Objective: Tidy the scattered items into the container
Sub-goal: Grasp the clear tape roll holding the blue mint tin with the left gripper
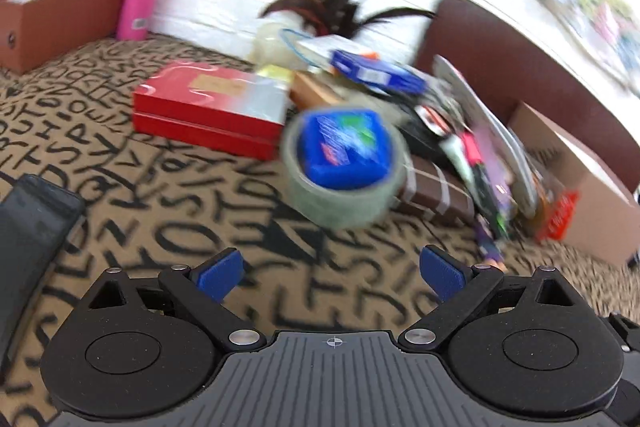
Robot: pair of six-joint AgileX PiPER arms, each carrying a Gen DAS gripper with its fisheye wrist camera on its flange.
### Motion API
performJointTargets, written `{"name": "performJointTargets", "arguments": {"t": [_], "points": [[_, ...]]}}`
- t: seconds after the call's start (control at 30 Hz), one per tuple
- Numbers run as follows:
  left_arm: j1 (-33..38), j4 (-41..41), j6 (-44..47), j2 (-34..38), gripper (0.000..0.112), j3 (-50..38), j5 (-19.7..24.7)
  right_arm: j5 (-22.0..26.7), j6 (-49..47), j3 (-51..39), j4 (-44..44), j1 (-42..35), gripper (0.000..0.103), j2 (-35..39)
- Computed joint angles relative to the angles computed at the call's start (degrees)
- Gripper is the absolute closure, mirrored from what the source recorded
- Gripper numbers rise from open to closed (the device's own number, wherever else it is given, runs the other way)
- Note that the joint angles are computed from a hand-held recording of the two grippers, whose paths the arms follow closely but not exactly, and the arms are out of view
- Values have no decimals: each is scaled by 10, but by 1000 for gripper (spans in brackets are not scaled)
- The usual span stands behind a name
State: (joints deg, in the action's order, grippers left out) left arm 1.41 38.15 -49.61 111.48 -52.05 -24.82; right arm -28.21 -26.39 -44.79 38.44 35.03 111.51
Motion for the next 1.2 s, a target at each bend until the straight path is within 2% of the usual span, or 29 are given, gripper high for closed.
{"name": "performJointTargets", "arguments": {"t": [0.17, 0.27, 0.33, 0.4, 0.5, 0.57, 0.67, 0.7, 0.77, 0.9, 1.07, 1.2], "points": [[34, 81, -83, 5, 16, -48, -18, -4, -77, -63, 16, 31, 12, 10], [31, 144, -124, 16, 20, -91, -10, 16, -142, -122, 53, 43, 22, 30], [28, 193, -161, 30, 21, -126, -1, 39, -158, -158, 60, 41, 32, 43], [25, 255, -213, 48, 21, -165, 7, 48, -165, -184, 63, 41, 35, 54], [22, 354, -312, 80, 21, -218, 19, 52, -169, -207, 55, 43, 36, 63], [24, 422, -382, 97, 25, -246, 12, 51, -173, -218, 46, 45, 37, 69], [20, 477, -438, 114, 29, -272, 15, 53, -201, -234, 56, 47, 41, 79], [18, 508, -469, 121, 38, -283, 22, 59, -211, -241, 65, 46, 41, 83], [14, 546, -506, 125, 40, -294, 33, 72, -218, -252, 82, 42, 41, 88], [12, 595, -554, 100, 41, -277, 39, 84, -182, -246, 69, 33, 41, 83], [15, 557, -514, 53, 40, -223, 47, 85, -20, -206, -73, 16, 33, 56], [13, 567, -526, 29, 41, -204, 57, 57, 11, -162, -105, 23, 31, 28]]}}
